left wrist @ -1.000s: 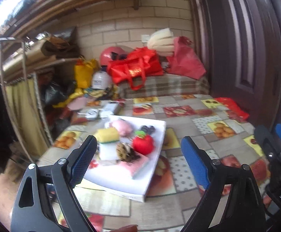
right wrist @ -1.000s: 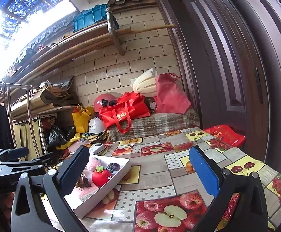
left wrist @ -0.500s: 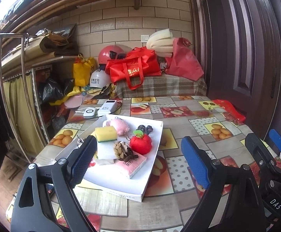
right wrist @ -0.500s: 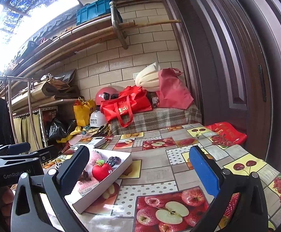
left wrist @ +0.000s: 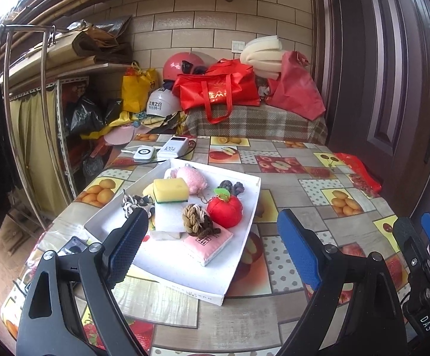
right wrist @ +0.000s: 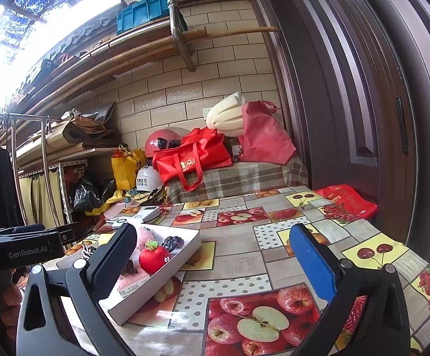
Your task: Organize soft objects
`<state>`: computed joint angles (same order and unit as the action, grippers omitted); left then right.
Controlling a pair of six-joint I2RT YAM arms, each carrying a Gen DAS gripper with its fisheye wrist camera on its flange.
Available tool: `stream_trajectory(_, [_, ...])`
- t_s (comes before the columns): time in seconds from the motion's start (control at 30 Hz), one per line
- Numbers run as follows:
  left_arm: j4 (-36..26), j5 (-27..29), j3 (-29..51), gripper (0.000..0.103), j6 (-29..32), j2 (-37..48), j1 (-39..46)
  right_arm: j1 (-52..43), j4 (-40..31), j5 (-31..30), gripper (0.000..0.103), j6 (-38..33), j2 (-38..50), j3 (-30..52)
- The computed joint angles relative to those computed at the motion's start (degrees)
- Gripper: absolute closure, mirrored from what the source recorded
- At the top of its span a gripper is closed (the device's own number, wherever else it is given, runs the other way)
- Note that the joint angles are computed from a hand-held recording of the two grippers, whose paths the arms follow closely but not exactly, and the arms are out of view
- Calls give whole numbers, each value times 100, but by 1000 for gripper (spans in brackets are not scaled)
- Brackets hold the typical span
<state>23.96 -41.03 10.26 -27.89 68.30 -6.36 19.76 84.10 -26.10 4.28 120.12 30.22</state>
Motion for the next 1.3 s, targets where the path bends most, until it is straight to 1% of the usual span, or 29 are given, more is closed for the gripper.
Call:
stream_trajectory(0.3, [60,207,-41,14,70,-40,181,9,-14,7,0,-20,-15,-12])
stream_trajectory(0.97, [88,272,-48,14,72,-9,231,29,-12,26,0,-38,-28,-46])
stream_trajectory(1.13, [227,372,-62,14,108,116,321,35,-49,33,0,-43,-47,-42])
stream_trajectory(1.3, [222,362,-57,14,116,116,315,30,-74,26,0,-48,-61,-42])
